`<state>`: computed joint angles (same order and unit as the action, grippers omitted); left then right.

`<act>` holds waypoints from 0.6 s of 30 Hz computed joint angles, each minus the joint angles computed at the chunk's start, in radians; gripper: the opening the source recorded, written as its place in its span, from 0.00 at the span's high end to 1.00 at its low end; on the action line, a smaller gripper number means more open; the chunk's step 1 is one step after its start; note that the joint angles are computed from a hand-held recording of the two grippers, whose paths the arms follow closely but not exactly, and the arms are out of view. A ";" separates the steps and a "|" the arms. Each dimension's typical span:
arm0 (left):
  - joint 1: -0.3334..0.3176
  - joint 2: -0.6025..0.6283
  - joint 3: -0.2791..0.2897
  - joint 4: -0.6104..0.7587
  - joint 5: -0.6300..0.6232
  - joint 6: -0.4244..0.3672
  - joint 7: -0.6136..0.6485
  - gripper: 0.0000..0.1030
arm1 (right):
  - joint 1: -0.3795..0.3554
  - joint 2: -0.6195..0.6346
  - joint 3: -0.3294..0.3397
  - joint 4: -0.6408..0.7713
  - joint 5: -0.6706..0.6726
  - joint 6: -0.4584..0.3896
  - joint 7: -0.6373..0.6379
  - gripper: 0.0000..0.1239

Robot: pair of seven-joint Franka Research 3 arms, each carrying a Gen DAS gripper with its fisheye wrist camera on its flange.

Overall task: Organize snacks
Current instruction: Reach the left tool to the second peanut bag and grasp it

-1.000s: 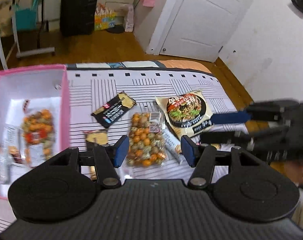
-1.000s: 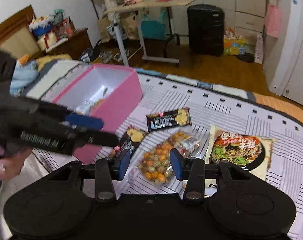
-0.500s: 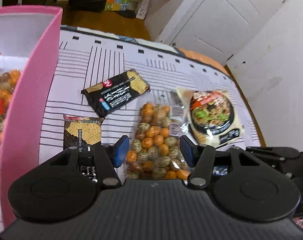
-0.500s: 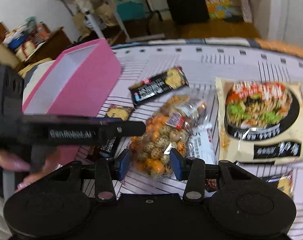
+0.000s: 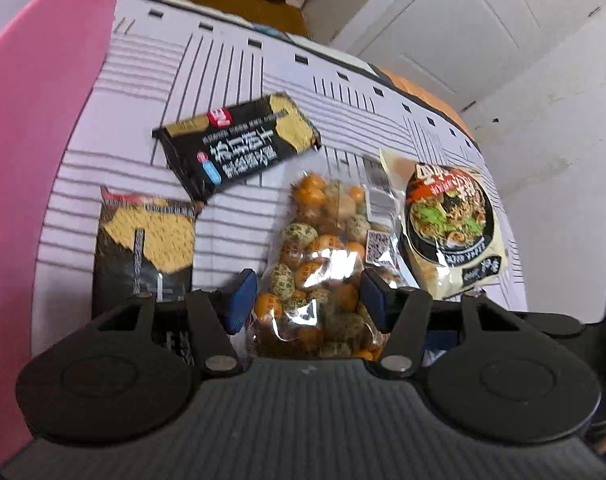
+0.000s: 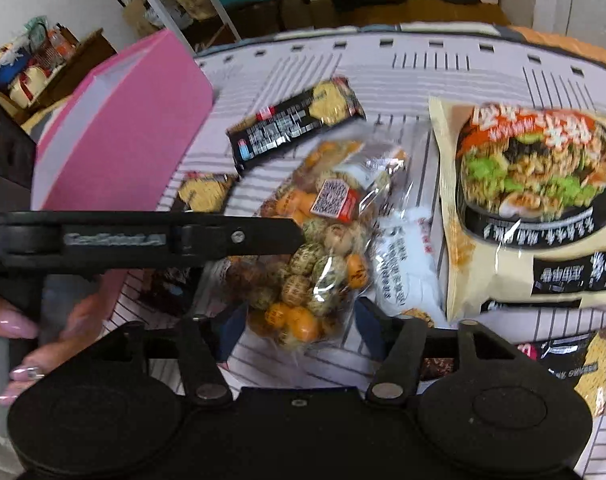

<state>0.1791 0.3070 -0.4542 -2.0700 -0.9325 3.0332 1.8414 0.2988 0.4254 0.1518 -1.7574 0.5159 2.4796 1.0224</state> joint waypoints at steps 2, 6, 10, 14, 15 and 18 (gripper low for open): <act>0.031 -0.005 -0.027 0.004 -0.044 -0.049 0.044 0.49 | 0.017 -0.005 -0.010 -0.016 -0.028 0.035 0.014 0.36; 0.013 -0.027 -0.004 0.000 -0.096 -0.150 0.082 0.49 | 0.034 -0.010 -0.012 -0.038 -0.071 0.072 0.013 0.28; -0.057 -0.024 0.053 0.000 -0.088 -0.122 0.059 0.48 | 0.054 -0.008 -0.005 -0.080 -0.106 0.170 -0.027 0.20; -0.086 -0.024 0.076 -0.002 -0.097 -0.108 0.069 0.49 | 0.105 0.006 -0.030 -0.120 -0.194 0.306 -0.014 0.17; -0.089 -0.029 0.079 -0.006 -0.096 -0.109 0.073 0.49 | 0.116 0.007 -0.039 -0.129 -0.223 0.332 -0.010 0.17; -0.095 -0.031 0.081 -0.009 -0.115 -0.102 0.102 0.49 | 0.101 0.006 -0.026 -0.144 -0.228 0.373 -0.006 0.21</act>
